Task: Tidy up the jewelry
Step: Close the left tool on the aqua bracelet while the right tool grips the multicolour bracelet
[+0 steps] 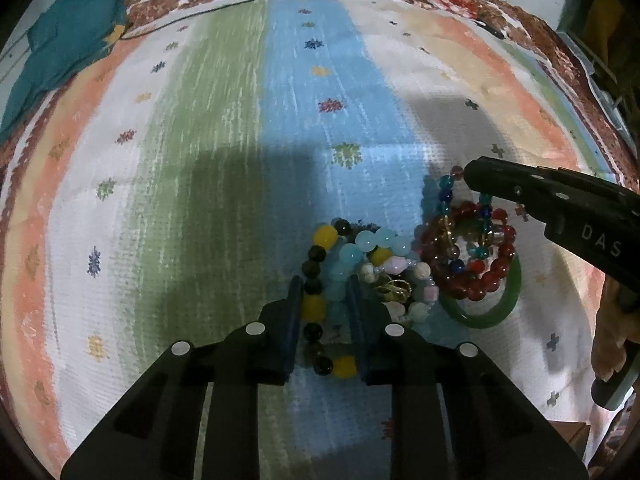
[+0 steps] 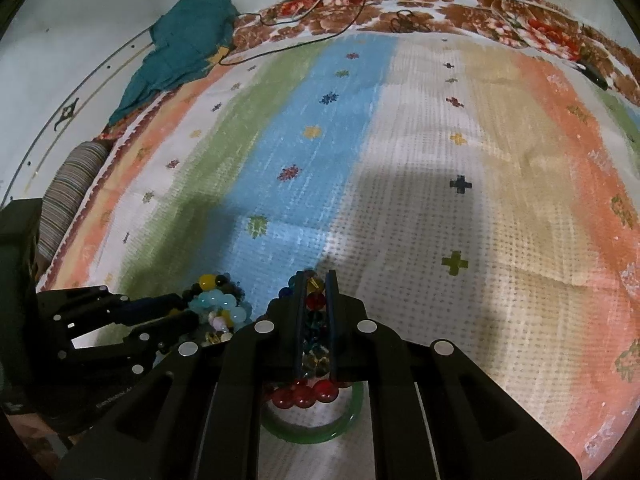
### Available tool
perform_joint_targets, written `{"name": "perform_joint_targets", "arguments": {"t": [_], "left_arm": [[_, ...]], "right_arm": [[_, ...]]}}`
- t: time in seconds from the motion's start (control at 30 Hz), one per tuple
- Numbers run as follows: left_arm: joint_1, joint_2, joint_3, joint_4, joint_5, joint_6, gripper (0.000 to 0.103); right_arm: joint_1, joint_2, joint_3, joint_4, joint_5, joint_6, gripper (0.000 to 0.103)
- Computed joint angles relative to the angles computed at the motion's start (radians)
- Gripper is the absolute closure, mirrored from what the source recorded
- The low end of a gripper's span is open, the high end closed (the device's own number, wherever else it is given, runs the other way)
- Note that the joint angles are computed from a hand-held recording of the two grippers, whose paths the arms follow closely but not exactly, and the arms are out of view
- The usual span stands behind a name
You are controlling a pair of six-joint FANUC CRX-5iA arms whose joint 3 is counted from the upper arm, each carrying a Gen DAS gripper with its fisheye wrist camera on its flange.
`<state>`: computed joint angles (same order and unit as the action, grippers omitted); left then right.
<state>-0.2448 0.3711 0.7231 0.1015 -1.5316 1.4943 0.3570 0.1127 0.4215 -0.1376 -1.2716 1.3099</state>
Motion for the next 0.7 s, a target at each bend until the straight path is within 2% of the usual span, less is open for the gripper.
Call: {"name": "perform_joint_targets", "arguments": {"t": [0.1,0.23,0.7], "left_arm": [[-0.01,0.007,0.018,-0.024,-0.009,-0.004,0.082],[-0.007,0.005,0.017,-0.018,-0.011,-0.007,0.07],[-0.027,-0.004,0.009,-0.053,0.003,-0.019,0.07]], "right_arm": [[0.006,-0.004,-0.003,0.007,-0.001,0.001,0.093],[0.003,-0.004,0.0,0.004,-0.003,0.002,0.093],[0.002,-0.007,-0.003,0.003,-0.002,-0.001,0.093]]}}
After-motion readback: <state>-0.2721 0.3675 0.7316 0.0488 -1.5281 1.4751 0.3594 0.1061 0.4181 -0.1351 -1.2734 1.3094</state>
